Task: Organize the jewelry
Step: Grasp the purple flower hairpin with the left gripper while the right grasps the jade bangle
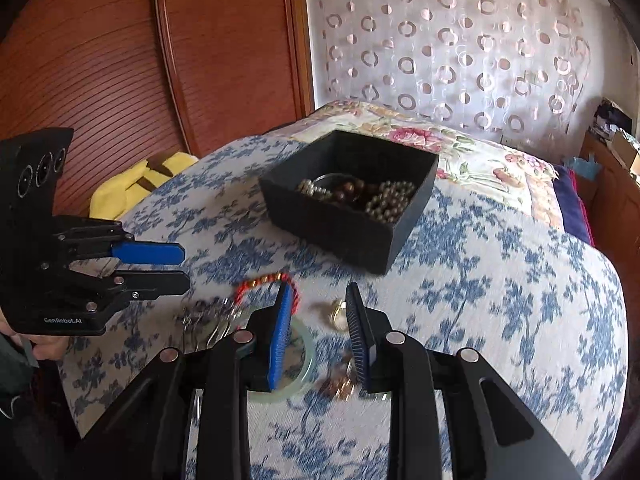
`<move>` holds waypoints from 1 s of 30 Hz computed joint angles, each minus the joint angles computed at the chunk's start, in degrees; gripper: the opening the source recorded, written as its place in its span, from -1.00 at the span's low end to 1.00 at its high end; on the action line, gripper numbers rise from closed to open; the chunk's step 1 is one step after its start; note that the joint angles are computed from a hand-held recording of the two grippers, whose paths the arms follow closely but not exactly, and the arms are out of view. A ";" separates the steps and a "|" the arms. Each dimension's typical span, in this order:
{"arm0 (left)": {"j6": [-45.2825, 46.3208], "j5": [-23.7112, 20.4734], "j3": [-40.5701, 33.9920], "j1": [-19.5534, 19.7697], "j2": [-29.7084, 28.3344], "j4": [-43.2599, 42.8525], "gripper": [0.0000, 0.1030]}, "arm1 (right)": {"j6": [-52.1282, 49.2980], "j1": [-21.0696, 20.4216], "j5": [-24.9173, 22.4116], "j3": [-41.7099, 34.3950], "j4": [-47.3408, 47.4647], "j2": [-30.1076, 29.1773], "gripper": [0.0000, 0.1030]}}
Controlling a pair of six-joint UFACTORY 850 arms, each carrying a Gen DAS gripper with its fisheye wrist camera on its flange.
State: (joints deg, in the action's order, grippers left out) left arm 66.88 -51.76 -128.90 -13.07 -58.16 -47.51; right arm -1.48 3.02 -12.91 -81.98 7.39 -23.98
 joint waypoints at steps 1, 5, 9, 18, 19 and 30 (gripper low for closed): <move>0.23 -0.05 0.61 -0.02 0.28 0.05 -0.41 | -0.31 0.07 0.11 0.73 0.50 0.40 -0.42; 0.10 0.06 2.31 -0.29 0.84 1.09 -0.41 | 0.64 0.62 0.26 3.18 0.19 1.51 -0.42; -1.61 -0.59 1.06 -0.68 -0.11 2.97 -0.41 | 0.55 0.89 0.95 4.94 0.85 2.23 -0.42; -5.11 -1.69 -2.48 -1.40 -2.57 5.74 -0.41 | -3.26 0.43 2.15 6.68 5.97 3.24 -0.42; -5.62 -2.38 -3.21 -1.32 -3.01 5.45 -0.41 | -3.64 0.45 2.20 6.74 6.37 3.32 -0.42; -4.81 -2.08 -2.66 -1.00 -2.74 3.94 -0.57 | -6.58 0.64 1.28 5.32 8.87 2.23 -0.42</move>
